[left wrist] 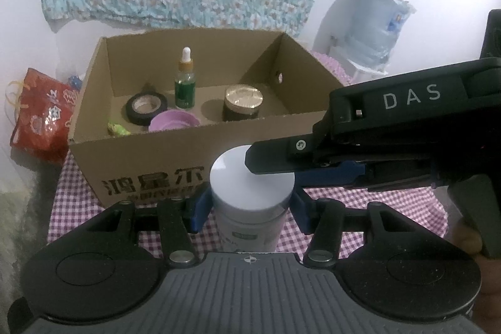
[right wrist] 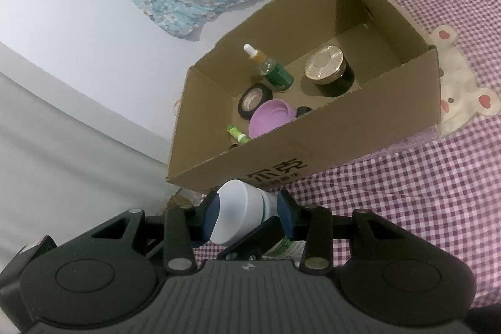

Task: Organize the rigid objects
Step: 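Carry the white bottle into the box and open the right tool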

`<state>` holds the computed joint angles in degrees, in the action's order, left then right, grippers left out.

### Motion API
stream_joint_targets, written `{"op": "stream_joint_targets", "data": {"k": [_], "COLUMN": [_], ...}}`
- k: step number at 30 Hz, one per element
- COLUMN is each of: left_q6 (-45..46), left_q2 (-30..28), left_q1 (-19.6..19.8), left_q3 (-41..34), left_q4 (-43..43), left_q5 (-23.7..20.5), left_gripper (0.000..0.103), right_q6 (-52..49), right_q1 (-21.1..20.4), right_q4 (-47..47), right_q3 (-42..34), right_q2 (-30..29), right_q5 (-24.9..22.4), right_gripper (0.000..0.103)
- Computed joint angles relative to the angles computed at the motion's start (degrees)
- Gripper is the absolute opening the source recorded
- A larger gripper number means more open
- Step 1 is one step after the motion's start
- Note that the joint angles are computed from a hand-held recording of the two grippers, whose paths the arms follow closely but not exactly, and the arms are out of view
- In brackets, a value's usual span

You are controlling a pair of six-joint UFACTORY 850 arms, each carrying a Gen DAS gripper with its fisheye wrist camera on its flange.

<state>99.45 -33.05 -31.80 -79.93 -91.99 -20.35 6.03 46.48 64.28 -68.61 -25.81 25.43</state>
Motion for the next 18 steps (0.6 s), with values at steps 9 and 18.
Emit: {"op": "stream_joint_targets", "data": {"k": [9,18], "left_q6": [9.8,0.5], "left_q2": [3.8,-0.9], "left_q1": [-0.2,-1.0], "left_q3": [1.0,-10.9], "left_q4": [-8.2,-1.0], "left_q5": [-0.5,-3.2], "left_gripper": [0.053,0.053], "right_q6": [-2.8,-11.1], "right_q1": [1.4,-1.1], "right_q4": [-0.5,-1.1], "right_q3": [0.8,-0.3], "right_q2": [2.8,6.9], "right_q5": [3.8,5.8], "right_gripper": [0.044,0.044]}}
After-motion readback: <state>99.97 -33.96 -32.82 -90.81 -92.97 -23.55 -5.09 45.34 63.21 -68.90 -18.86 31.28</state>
